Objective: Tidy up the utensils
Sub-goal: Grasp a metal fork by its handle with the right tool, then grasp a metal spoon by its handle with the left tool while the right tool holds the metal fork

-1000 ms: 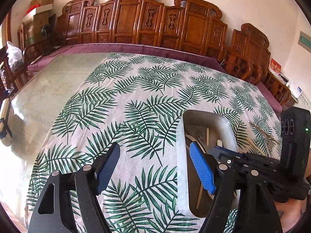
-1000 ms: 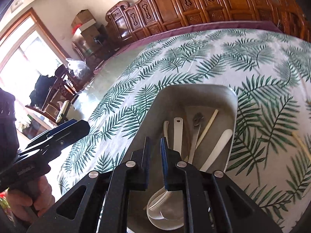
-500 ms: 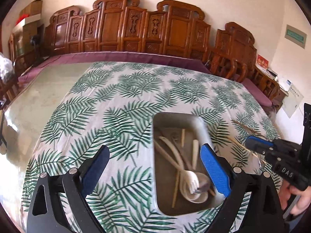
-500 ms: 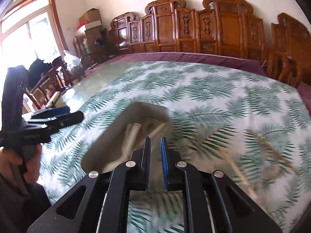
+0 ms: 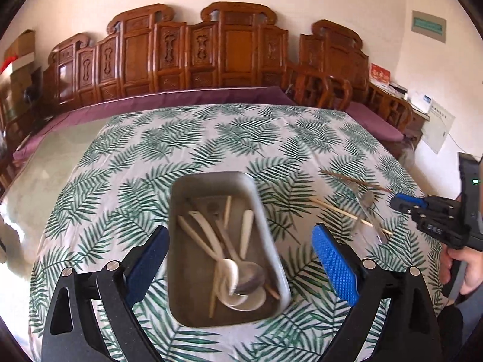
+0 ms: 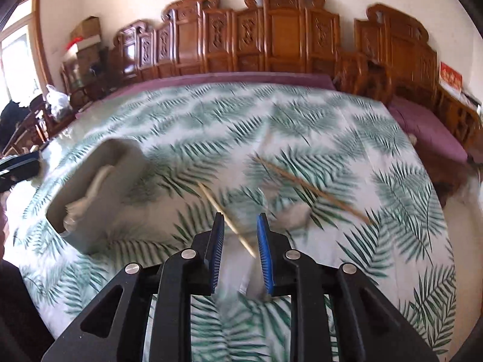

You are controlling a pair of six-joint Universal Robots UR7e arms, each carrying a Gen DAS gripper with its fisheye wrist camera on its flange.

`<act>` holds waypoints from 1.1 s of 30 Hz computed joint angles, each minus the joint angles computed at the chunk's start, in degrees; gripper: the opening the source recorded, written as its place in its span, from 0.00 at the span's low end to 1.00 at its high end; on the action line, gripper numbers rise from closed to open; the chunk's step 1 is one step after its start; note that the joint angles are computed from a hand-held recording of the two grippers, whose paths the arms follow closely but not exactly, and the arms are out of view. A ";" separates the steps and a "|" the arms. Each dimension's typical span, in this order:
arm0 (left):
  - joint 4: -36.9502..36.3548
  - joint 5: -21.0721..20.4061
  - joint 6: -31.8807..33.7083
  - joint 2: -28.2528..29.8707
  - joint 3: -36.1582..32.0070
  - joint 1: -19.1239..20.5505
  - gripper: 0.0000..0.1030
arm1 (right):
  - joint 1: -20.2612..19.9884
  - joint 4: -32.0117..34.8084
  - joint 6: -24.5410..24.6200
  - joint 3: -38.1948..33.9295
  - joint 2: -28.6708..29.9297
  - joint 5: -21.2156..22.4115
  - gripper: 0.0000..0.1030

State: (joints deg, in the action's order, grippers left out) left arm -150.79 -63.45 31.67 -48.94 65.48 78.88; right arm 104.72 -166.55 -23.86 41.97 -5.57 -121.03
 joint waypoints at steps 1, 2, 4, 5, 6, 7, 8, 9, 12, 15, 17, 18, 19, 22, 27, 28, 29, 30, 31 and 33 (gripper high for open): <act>-0.01 -0.05 0.06 -0.02 0.30 -0.14 0.89 | -0.51 0.08 -0.05 0.64 -0.37 -0.09 0.24; -0.04 -0.03 0.06 0.00 0.55 -0.29 0.89 | -0.90 0.34 0.14 0.70 -0.44 -0.52 0.24; 0.27 -0.07 -0.27 0.03 1.07 -0.68 0.89 | -1.41 1.70 1.28 0.74 -0.57 -0.41 0.24; 0.59 -0.17 -0.49 0.02 1.21 -0.82 0.89 | -1.63 2.25 1.57 0.62 -0.57 -0.12 0.24; 1.24 -0.39 -0.84 0.06 1.31 -1.01 0.89 | -1.79 2.34 1.57 0.45 -0.48 -0.16 0.24; 1.80 -0.42 -1.15 0.11 1.34 -1.19 0.89 | -1.82 2.71 1.80 0.23 -0.36 -0.09 0.24; 2.17 -0.41 -1.30 0.13 1.45 -1.36 0.89 | -1.90 3.08 2.03 -0.03 -0.22 0.20 0.24; 2.46 -0.22 -1.26 0.23 1.66 -1.66 0.89 | -2.06 3.45 2.22 -0.22 -0.14 0.61 0.24; 2.08 0.34 -0.91 0.48 2.61 -2.44 0.89 | -2.40 6.63 2.56 -3.63 1.76 0.90 0.24; 2.26 0.76 -0.69 0.89 3.22 -2.99 0.89 | -2.62 11.30 2.77 -9.66 4.96 0.09 0.24; 2.42 1.09 -0.65 1.27 3.32 -3.28 0.89 | -2.72 14.30 2.70 -14.71 7.63 -0.86 0.24; 2.82 1.35 -0.87 1.65 3.14 -3.45 0.89 | -2.64 16.04 2.19 -18.34 9.61 -2.23 0.24; 3.04 1.39 -1.04 1.84 3.06 -3.51 0.89 | -2.55 17.59 1.71 -21.66 11.41 -3.67 0.24; 4.06 1.38 -1.51 2.75 2.38 -3.76 0.89 | -2.49 20.53 1.94 -26.62 13.91 -5.36 0.23; 4.48 1.77 -1.54 4.52 1.47 -4.06 0.89 | -2.26 23.55 1.19 -33.15 17.27 -6.87 0.24; 4.71 1.81 -1.64 4.76 1.30 -4.05 0.89 | -2.31 25.04 1.53 -35.09 18.05 -6.71 0.23; 4.91 1.92 -1.71 5.04 1.13 -4.04 0.89 | -2.35 25.41 1.69 -34.99 17.89 -6.63 0.22; 5.25 2.19 -1.69 5.50 0.84 -4.03 0.89 | -2.35 25.85 1.56 -35.74 18.24 -6.78 0.10; 5.62 2.44 -1.68 5.83 0.57 -4.05 0.89 | -2.39 25.66 1.55 -34.59 17.55 -6.70 0.10; 6.50 2.96 -1.42 6.68 -0.30 -4.09 0.89 | -2.78 23.35 2.89 -28.08 13.88 -4.78 0.10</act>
